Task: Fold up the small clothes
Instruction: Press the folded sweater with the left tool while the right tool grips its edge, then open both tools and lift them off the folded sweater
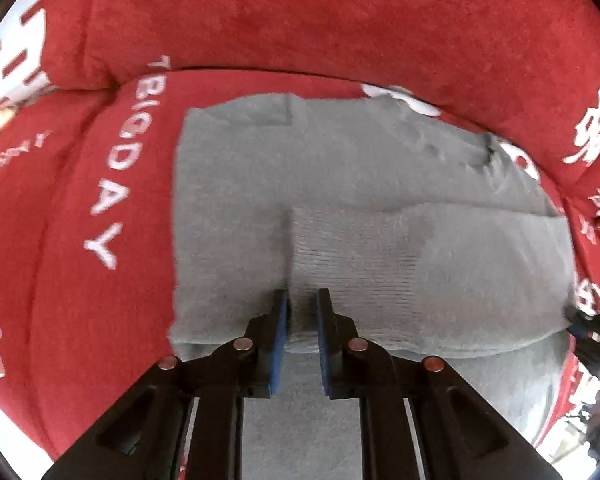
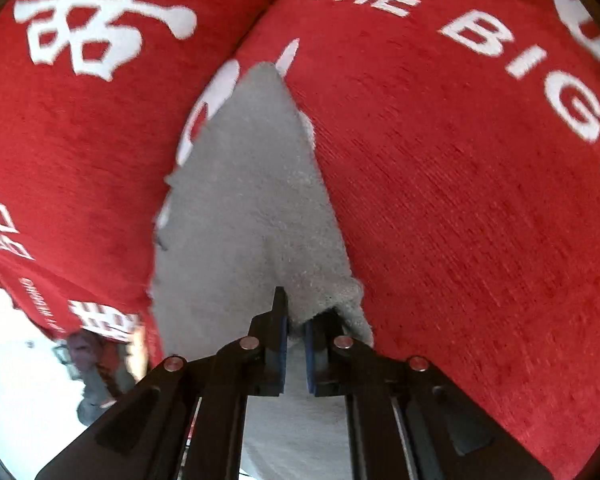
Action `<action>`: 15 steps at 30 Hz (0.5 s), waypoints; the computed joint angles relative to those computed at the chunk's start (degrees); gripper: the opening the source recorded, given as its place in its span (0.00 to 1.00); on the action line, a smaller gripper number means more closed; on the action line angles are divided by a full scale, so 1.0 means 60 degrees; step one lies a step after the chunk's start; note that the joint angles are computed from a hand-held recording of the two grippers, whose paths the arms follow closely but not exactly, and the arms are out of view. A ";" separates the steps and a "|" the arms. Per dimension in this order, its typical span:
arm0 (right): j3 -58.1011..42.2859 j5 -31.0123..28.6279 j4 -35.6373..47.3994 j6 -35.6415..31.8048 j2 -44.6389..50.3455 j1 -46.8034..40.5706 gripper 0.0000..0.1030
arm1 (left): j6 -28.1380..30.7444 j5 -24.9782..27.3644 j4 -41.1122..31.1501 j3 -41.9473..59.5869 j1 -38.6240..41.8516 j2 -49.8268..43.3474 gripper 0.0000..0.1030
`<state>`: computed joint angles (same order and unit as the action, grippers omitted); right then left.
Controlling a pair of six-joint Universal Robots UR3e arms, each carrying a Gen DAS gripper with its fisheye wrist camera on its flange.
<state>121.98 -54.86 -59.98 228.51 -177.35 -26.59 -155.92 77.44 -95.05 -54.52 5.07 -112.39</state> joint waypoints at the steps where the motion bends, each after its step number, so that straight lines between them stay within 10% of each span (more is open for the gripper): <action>1: 0.0206 -0.0113 -0.0639 0.0506 0.0203 0.0467 0.15 | 0.0013 0.0178 -0.0080 0.0113 -0.0024 -0.0044 0.15; 3: -0.0300 0.0065 -0.0106 0.0003 0.0433 0.0292 0.44 | 0.0004 0.0388 -0.0506 0.0554 0.0011 -0.0189 0.15; 7: -0.2607 0.0198 0.2690 -0.2304 0.1152 -0.0842 0.49 | -0.0013 0.0510 -0.0907 0.0958 0.0120 -0.0163 0.19; 9: -0.3235 -0.0193 0.2876 -0.2350 0.1398 -0.0815 0.49 | -0.0043 0.0539 -0.0690 0.0623 0.0143 0.0166 0.84; 15: -0.1997 -0.1658 0.0457 0.0104 0.1789 0.1306 0.49 | -0.0172 0.0553 -0.0279 -0.0028 -0.0061 0.0607 0.89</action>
